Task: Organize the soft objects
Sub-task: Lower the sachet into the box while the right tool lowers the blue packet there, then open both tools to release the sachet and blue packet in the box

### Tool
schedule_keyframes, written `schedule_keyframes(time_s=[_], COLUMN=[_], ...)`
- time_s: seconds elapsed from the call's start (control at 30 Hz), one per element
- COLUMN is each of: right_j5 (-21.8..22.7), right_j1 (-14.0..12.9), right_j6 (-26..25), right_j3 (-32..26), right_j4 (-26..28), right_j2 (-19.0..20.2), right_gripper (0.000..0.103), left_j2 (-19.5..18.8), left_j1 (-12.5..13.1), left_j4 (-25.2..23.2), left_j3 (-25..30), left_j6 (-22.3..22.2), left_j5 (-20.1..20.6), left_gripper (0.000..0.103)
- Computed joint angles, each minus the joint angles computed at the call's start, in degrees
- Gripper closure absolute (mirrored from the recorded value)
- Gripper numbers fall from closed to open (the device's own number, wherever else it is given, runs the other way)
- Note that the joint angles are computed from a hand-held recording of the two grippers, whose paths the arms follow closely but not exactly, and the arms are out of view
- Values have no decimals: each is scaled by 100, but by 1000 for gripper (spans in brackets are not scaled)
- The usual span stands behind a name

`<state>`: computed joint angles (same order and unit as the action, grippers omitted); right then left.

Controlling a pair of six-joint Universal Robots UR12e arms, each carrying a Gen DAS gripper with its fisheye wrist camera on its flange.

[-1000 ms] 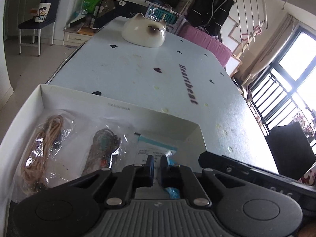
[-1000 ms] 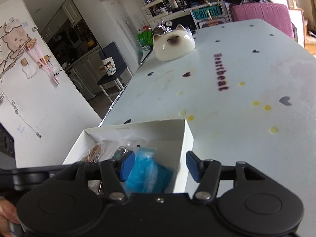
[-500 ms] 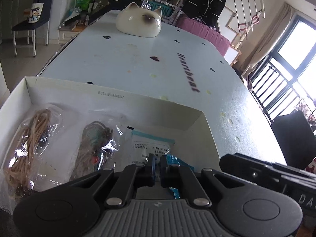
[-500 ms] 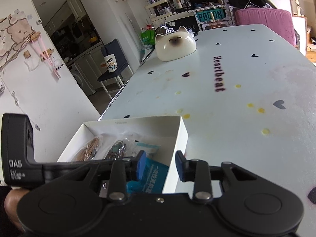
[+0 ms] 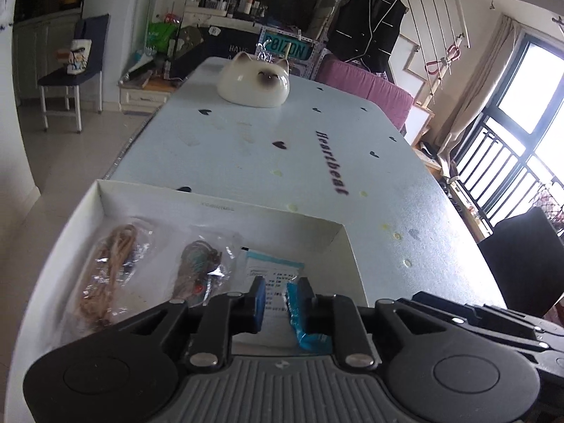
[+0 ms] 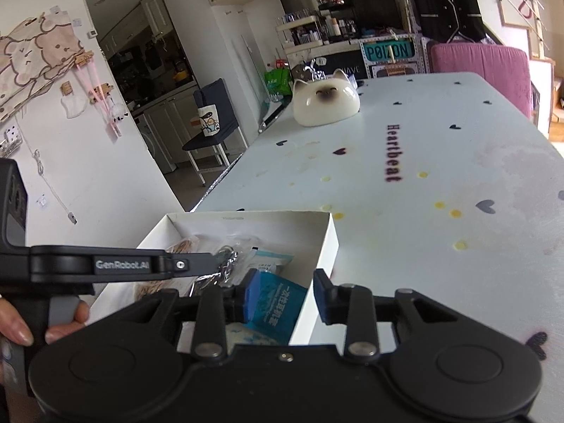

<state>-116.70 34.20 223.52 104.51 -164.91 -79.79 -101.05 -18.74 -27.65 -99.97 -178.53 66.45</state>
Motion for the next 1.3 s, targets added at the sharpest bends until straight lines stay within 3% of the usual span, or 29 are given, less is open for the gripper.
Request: schedule_keyframes(time_s=[0.13,0.2,0.27,0.57,0.7,1.0,1.3], right_j5=[-210,-319,-421,-1082,-1451,-2159,-2561], right_j1=[123,191,254,635,813,1128,1298], right_j6=[-33,-26,-32,-41,-88,-66,253], right_j3=[72,101,120,245,286,402,527], right_j4=[-127,-163,-173,-399,-527,-337,27], right_j2=[-58,-81,-102,-168,-173,-226,-267], right_gripper=[58,54,50,40,26,18,11], left_j2=[207,311,414,859,1045,1359,1525], left_j1=[-12,-16,-20,48,47,59,5], left_j4=[88,179,302,887,1199,1860,2133], left_j3=[-178,-288,-407,-955,-1188,-1690,-2028], left_j6=[124,221,274,322,378,297,387], left_j5=[261,381,494,635,690,729,918], left_gripper=[70,58,51,34,23,14,1])
